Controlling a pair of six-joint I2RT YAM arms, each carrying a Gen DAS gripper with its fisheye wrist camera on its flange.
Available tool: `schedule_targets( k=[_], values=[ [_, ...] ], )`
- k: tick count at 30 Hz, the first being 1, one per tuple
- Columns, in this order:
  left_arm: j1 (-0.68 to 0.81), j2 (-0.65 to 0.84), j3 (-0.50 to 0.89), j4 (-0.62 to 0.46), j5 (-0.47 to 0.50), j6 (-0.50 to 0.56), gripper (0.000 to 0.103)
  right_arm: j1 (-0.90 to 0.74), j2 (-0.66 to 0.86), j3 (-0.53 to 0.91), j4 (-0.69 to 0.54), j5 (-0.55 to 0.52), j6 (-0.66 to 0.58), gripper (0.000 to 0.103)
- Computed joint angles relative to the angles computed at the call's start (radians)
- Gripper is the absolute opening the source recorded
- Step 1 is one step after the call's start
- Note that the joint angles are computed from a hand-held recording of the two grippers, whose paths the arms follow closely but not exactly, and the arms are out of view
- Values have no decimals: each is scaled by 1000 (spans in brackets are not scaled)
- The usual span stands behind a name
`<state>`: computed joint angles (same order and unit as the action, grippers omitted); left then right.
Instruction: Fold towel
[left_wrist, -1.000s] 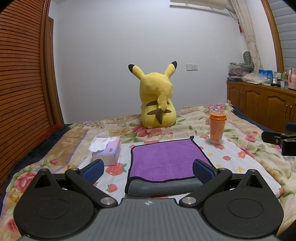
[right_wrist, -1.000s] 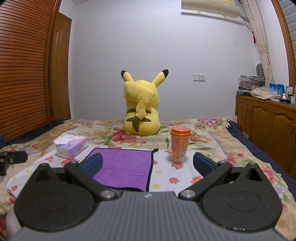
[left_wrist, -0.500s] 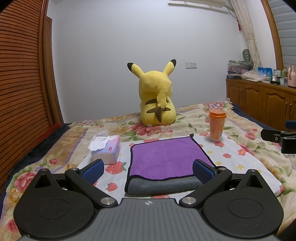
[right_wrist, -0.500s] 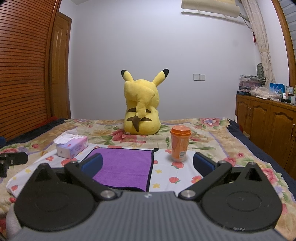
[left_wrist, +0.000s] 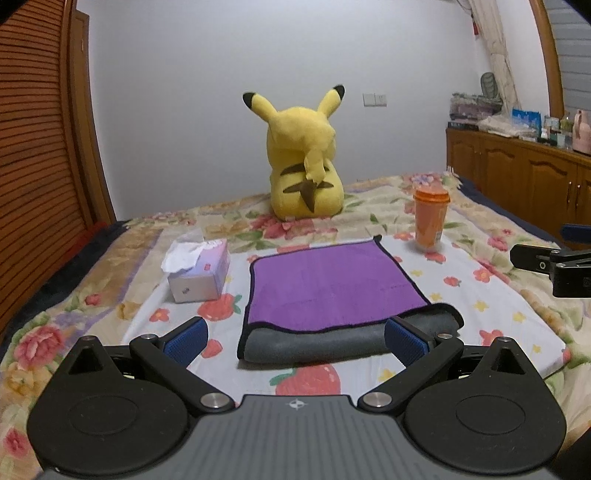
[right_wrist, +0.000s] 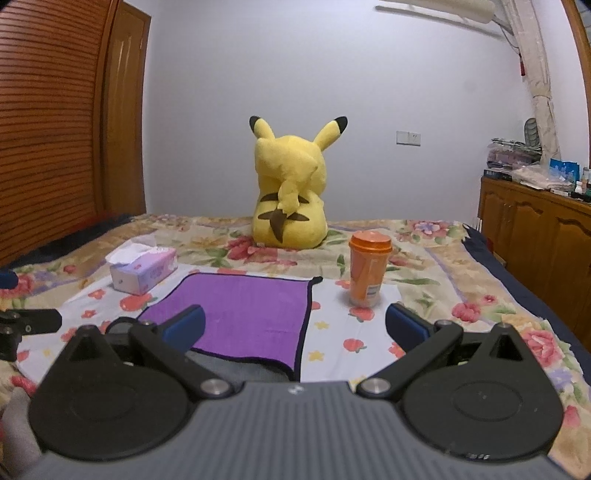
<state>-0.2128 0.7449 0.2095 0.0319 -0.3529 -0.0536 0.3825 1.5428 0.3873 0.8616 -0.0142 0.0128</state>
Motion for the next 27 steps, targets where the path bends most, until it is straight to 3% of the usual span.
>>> schedule_targets(
  k=[27],
  values=[
    [199,429,118,217,178,83,103,20,185,225,-205,1,-23,103]
  ],
)
